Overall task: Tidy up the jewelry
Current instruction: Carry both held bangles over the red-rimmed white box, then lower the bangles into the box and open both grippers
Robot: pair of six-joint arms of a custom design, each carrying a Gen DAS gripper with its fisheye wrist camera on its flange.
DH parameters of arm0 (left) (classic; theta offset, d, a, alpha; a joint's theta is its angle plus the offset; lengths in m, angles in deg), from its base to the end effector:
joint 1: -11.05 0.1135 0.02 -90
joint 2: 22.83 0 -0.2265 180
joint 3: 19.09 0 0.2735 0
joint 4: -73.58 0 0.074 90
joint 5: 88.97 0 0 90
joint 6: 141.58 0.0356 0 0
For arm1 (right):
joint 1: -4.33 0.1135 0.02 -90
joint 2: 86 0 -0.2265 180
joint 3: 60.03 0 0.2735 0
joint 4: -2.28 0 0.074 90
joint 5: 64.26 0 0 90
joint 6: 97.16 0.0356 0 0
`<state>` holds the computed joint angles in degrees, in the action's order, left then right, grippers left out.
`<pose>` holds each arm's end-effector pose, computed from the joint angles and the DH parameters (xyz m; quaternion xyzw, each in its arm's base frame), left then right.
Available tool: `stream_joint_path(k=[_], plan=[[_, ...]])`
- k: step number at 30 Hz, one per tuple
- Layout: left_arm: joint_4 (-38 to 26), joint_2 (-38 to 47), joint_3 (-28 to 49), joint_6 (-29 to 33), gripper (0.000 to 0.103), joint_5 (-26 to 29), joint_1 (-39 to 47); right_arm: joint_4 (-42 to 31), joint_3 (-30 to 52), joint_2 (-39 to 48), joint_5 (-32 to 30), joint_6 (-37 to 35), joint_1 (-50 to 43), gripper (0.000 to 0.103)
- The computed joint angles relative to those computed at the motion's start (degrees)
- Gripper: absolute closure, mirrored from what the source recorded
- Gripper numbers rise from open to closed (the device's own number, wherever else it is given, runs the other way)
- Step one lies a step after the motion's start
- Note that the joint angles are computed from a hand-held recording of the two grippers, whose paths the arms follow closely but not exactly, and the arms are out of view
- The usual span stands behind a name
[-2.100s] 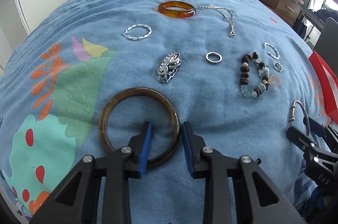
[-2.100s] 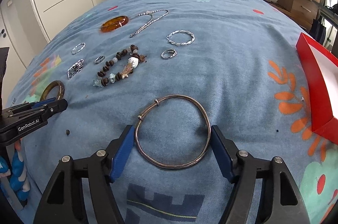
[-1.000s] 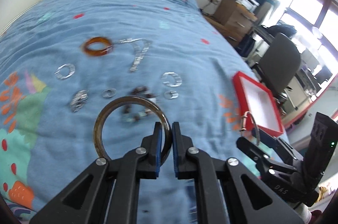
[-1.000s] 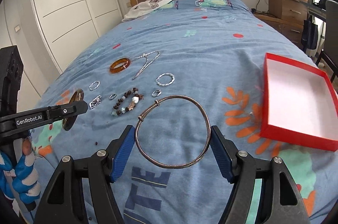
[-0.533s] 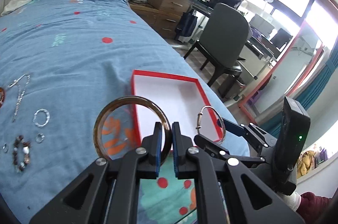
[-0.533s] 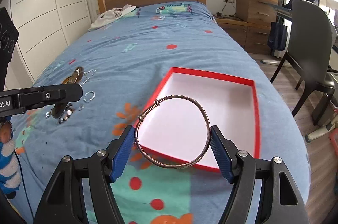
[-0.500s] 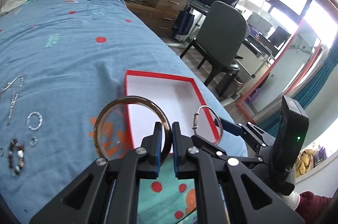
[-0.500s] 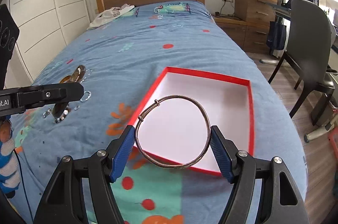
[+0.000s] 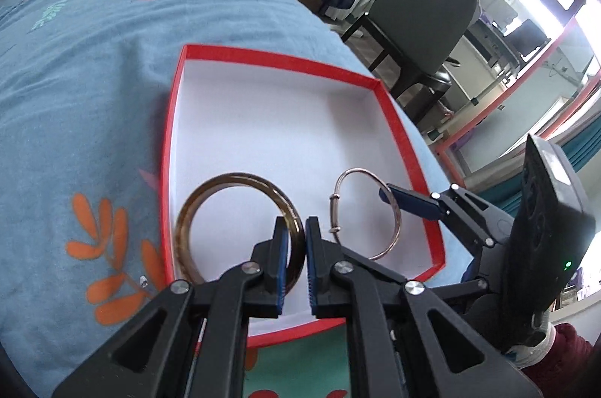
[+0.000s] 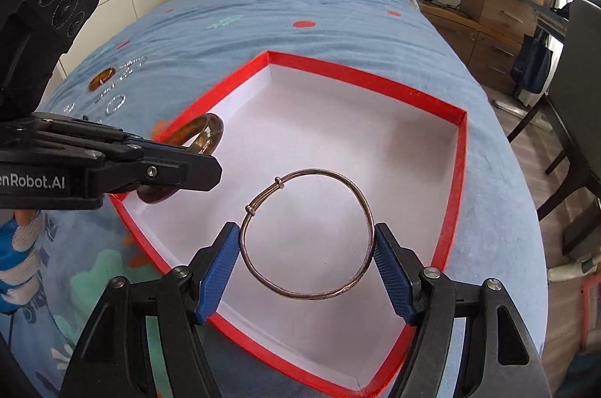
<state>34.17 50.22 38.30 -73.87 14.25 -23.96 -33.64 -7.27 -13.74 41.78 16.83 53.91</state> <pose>0.2243 -0.1670 0.1673 0.1393 0.9379 -0.2393 0.2090 0.1827 0.1993 0.1488 -0.1690 0.9312 0.0695 0.3155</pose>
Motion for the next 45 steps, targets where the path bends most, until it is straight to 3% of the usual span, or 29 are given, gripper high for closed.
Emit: stream_joint_path(k=[8, 16, 26, 38, 40, 45], plan=[[4.55, 2.06, -4.79, -3.94, 0.091, -0.88, -0.31, 4.02, -1.26, 1.59, -3.45, -7.52, -0.94, 0.032], [2.07, -4.1, -8.57, -8.63, 0.087, -3.94, -1.08, 6.47, -2.78, 0.56, -7.21, -12.67, -2.03, 0.032], [-2.8, -11.0, -12.37, -12.53, 0.084, -7.17, -1.92, 2.51, 1.49, 4.13, -10.67, -19.17, -1.22, 0.033], [-6.12, -15.18, -13.57, -9.82, 0.081, -2.06, 2.52, -4.29, 4.97, 4.39, -9.13, -19.56, -0.36, 0.032], [-8.16, -17.44, -14.06, -9.37, 0.066, -3.42, 3.67, -5.6, 5.75, 4.25, -7.73, -18.51, 0.21, 0.027], [-10.14, -19.66, -13.86, -7.31, 0.063, -0.39, 7.04, -8.88, 6.25, 1.54, -5.76, -15.78, 0.74, 0.027]])
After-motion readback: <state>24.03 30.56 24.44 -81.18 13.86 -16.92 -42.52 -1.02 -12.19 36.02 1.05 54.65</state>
